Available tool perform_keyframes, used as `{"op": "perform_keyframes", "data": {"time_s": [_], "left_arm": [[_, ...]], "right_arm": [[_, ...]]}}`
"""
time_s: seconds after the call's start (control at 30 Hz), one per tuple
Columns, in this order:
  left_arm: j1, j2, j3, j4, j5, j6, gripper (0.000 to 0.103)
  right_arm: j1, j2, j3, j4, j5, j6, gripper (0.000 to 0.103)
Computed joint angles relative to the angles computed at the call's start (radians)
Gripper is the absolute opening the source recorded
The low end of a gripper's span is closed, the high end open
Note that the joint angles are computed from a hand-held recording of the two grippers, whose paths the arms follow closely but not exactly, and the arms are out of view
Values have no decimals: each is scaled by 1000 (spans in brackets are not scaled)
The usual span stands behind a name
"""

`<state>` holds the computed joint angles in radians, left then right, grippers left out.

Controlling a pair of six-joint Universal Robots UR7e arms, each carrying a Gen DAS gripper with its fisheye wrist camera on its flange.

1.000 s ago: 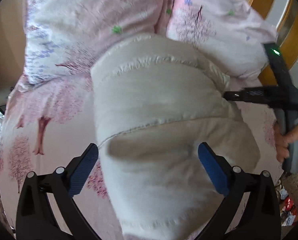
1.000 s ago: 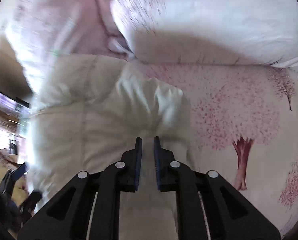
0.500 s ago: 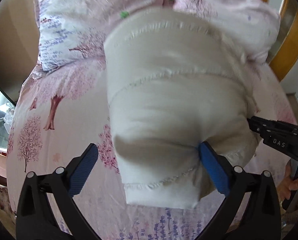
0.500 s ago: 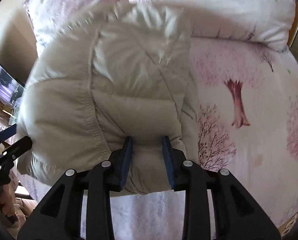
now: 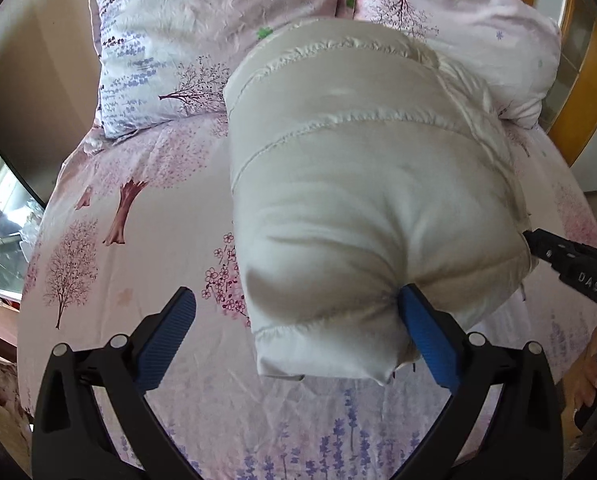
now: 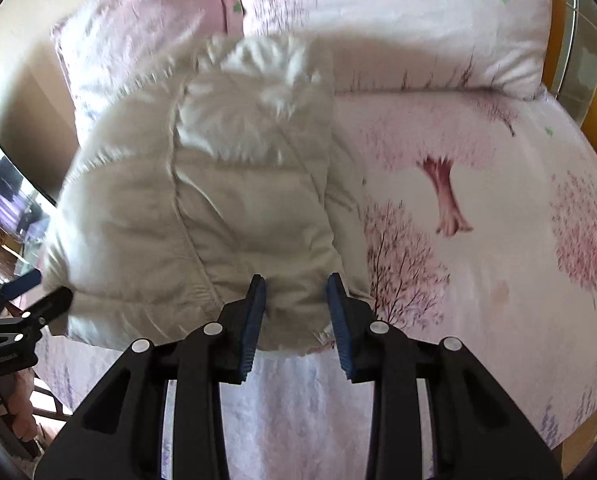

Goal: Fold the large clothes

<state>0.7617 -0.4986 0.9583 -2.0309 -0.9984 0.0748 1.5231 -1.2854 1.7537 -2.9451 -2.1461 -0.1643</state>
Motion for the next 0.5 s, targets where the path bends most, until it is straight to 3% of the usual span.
{"op": "perform_keyframes", "data": {"time_s": [0.37, 0.4, 0.5], "left_arm": [[14, 54, -85, 109, -20, -73, 101], [16, 57, -97, 124, -25, -74, 101], [31, 65, -136, 158, -74, -95, 101]], "right_arm": [[-24, 31, -48, 59, 6, 29, 38], [-13, 19, -40, 63, -4, 48, 42], [21, -11, -5, -18, -30, 29, 71]]}}
